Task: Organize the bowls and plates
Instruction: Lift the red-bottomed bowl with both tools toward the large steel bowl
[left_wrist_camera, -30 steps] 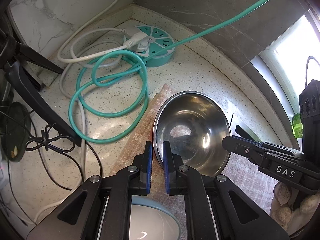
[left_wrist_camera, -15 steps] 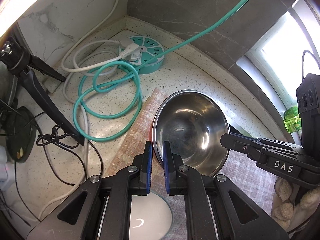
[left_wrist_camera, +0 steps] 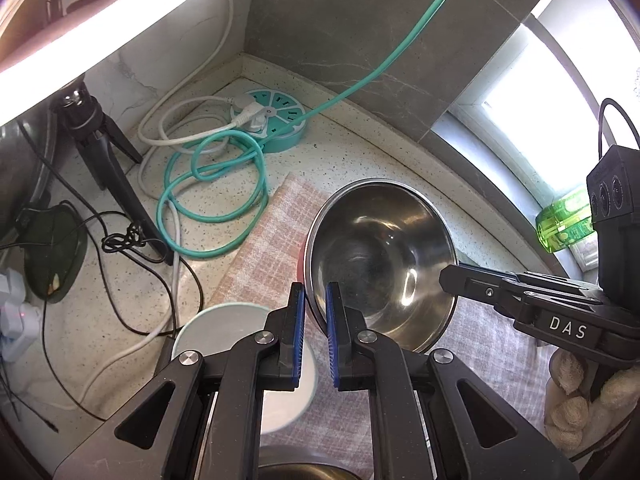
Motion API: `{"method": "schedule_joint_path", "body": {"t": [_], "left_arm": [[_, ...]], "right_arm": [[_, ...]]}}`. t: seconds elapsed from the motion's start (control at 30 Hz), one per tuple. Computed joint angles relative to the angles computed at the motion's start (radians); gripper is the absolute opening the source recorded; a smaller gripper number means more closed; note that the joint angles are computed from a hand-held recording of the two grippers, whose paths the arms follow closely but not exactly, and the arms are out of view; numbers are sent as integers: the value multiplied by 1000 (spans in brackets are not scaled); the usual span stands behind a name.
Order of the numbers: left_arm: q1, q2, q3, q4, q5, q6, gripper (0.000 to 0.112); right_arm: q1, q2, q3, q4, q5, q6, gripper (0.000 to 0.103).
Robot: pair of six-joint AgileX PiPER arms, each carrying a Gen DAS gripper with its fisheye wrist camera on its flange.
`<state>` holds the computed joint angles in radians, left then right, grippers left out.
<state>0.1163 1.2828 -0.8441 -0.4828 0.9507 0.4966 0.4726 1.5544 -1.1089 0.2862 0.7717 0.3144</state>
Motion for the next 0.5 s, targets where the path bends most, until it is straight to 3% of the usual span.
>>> {"method": "schedule_joint_path", "body": {"t": [0.5], "left_arm": [[269, -228, 112, -42, 208, 180, 9]], "right_arm": [[204, -147, 87, -114, 12, 214, 7]]}}
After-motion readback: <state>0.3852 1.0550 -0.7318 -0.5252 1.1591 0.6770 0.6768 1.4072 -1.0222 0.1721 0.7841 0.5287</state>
